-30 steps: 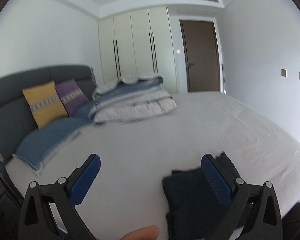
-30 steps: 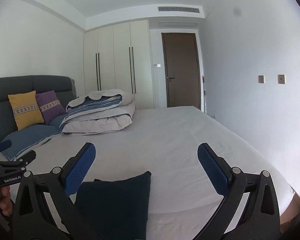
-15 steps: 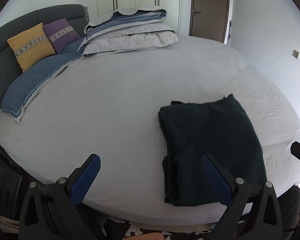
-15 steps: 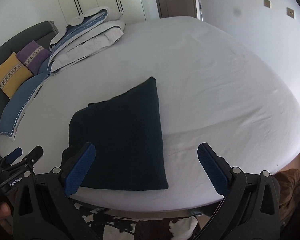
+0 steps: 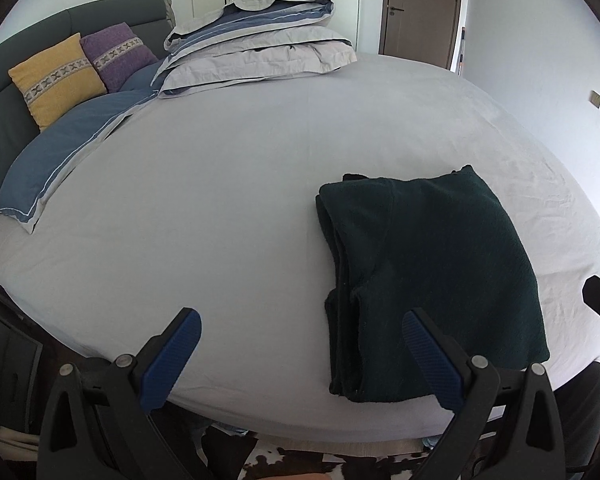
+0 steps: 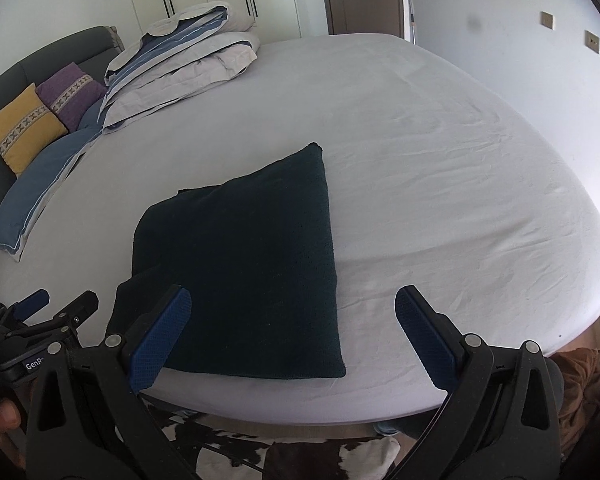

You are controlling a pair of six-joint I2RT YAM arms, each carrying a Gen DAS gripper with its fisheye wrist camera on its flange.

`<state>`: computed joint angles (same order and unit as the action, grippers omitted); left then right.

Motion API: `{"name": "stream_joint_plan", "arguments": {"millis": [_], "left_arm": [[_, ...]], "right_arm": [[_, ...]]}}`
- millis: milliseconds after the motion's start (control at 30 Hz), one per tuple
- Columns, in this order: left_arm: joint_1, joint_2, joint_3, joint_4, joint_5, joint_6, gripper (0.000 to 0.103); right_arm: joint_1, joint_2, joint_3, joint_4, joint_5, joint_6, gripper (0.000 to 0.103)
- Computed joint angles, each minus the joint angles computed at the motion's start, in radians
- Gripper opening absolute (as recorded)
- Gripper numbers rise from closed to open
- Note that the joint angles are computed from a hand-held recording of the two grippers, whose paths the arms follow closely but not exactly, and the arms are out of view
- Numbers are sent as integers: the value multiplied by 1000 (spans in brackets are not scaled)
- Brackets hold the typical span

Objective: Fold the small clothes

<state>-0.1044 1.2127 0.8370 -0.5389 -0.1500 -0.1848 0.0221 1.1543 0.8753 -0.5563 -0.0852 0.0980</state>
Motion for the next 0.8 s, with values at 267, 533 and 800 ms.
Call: {"name": "stream_joint_plan", "arguments": {"millis": [267,533,800], "left_arm": [[-1,4,-2,1,1,10,103],[-3,6,-4,1,3,10,103],[-3,6,-9,9,8,14,103]], "right_arm": [[3,19,5,4,7,-4,103],[37,28,7,9,30,20,103],[48,26,4,11,40,30,103]]}}
